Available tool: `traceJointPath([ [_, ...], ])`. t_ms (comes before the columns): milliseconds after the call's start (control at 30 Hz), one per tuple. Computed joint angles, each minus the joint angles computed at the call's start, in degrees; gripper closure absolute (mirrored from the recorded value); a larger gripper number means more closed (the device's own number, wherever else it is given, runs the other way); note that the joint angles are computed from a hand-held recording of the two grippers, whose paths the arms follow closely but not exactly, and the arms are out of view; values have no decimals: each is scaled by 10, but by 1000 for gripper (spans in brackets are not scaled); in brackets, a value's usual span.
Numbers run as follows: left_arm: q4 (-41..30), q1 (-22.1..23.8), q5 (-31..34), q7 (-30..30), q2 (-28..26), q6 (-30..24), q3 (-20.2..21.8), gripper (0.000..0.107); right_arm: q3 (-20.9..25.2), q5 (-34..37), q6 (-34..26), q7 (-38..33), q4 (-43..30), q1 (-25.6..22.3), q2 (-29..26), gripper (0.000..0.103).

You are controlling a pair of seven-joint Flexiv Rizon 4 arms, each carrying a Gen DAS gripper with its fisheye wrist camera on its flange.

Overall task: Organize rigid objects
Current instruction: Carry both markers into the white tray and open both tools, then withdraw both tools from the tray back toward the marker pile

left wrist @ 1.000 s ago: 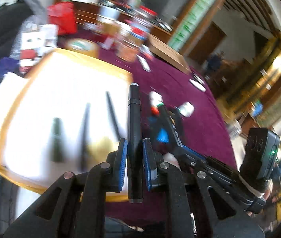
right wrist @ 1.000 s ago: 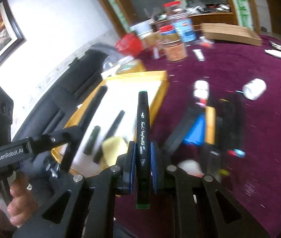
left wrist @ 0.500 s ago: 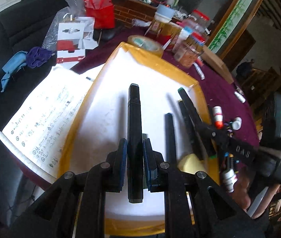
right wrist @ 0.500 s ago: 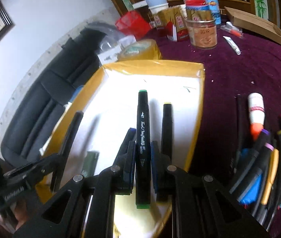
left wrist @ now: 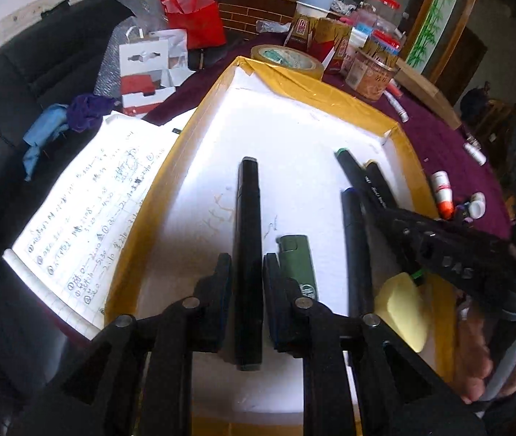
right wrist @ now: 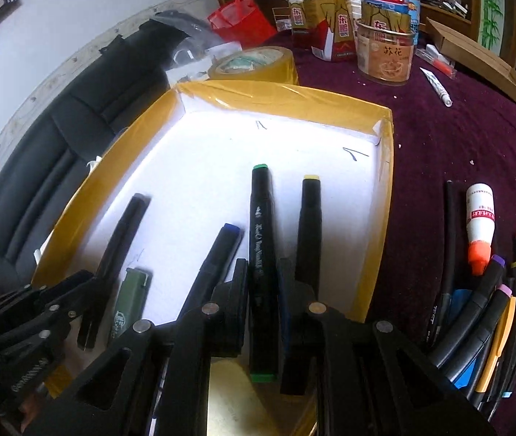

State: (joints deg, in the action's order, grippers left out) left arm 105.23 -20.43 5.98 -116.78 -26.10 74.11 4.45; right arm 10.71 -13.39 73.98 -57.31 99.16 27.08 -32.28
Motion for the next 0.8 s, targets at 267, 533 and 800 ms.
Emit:
traceJointPath([
  [267, -35, -101, 165, -183, 26, -36, 99, 55, 14, 33, 147, -11, 115, -21, 74, 67],
  [533, -92, -161, 306, -278, 48, -115, 85, 54, -101, 29, 257, 38, 282, 57, 181, 64],
  [800, -142, -157, 335, -271, 27, -173, 4, 55, -137, 65, 306, 15, 384, 68, 245, 65],
])
